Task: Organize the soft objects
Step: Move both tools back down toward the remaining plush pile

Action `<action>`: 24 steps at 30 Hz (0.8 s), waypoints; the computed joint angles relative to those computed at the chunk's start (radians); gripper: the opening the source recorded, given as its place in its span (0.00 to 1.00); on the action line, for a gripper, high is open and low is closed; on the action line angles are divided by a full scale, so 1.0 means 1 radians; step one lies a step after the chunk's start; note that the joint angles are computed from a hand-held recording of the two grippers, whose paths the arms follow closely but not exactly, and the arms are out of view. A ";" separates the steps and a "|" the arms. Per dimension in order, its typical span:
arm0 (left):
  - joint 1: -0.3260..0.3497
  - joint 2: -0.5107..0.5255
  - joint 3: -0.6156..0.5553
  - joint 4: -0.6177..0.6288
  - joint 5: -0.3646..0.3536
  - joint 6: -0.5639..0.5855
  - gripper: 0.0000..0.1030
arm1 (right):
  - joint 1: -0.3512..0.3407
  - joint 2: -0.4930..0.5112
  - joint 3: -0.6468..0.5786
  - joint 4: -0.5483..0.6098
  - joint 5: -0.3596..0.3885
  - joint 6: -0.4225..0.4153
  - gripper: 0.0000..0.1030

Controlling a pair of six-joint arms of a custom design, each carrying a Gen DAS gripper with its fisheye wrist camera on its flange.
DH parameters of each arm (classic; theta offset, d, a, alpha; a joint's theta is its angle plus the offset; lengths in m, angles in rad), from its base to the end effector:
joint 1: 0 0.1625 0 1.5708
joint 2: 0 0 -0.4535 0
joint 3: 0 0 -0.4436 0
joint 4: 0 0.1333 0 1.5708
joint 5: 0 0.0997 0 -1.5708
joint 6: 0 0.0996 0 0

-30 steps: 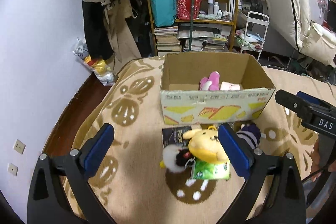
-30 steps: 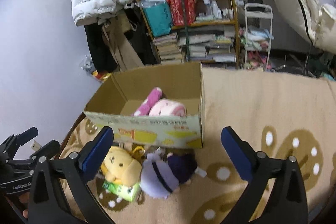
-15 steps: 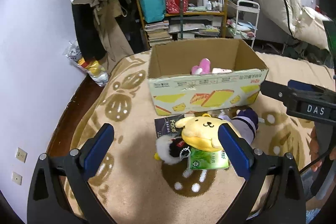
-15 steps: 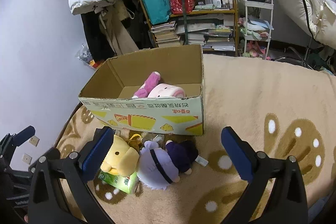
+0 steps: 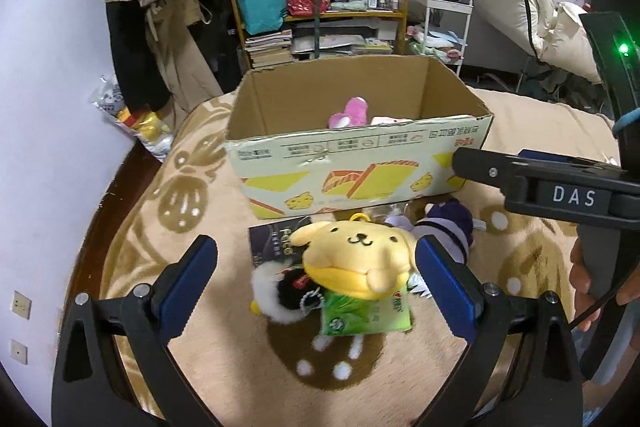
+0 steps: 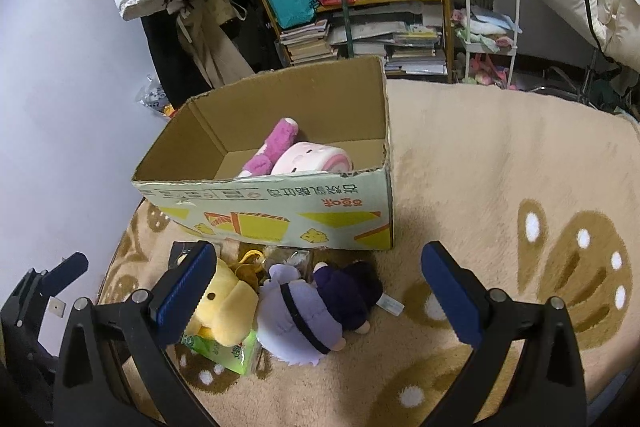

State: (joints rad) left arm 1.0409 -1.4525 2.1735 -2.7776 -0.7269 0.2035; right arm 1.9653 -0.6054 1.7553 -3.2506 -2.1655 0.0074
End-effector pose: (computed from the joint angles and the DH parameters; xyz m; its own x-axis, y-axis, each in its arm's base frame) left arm -0.0764 -0.5414 0.3080 -0.6440 0.1883 -0.7415 0.5893 0.7402 -0.3237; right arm 0.3336 -0.5997 -0.0051 -0.8760 -0.0510 0.4797 -0.3252 0.7970 -0.5090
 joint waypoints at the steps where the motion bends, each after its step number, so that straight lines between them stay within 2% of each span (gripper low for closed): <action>1: 0.002 0.008 -0.002 -0.006 -0.002 0.003 0.95 | -0.002 0.000 -0.002 0.007 0.001 0.004 1.00; 8: 0.021 0.051 -0.015 -0.001 -0.033 -0.001 0.95 | -0.018 0.007 -0.020 0.061 -0.001 0.042 1.00; 17: 0.040 0.113 -0.034 0.004 -0.022 0.014 0.95 | -0.046 0.019 -0.047 0.155 0.024 0.090 1.00; 24: 0.063 0.132 -0.055 0.053 -0.033 -0.019 0.95 | -0.063 0.027 -0.077 0.282 0.027 0.127 1.00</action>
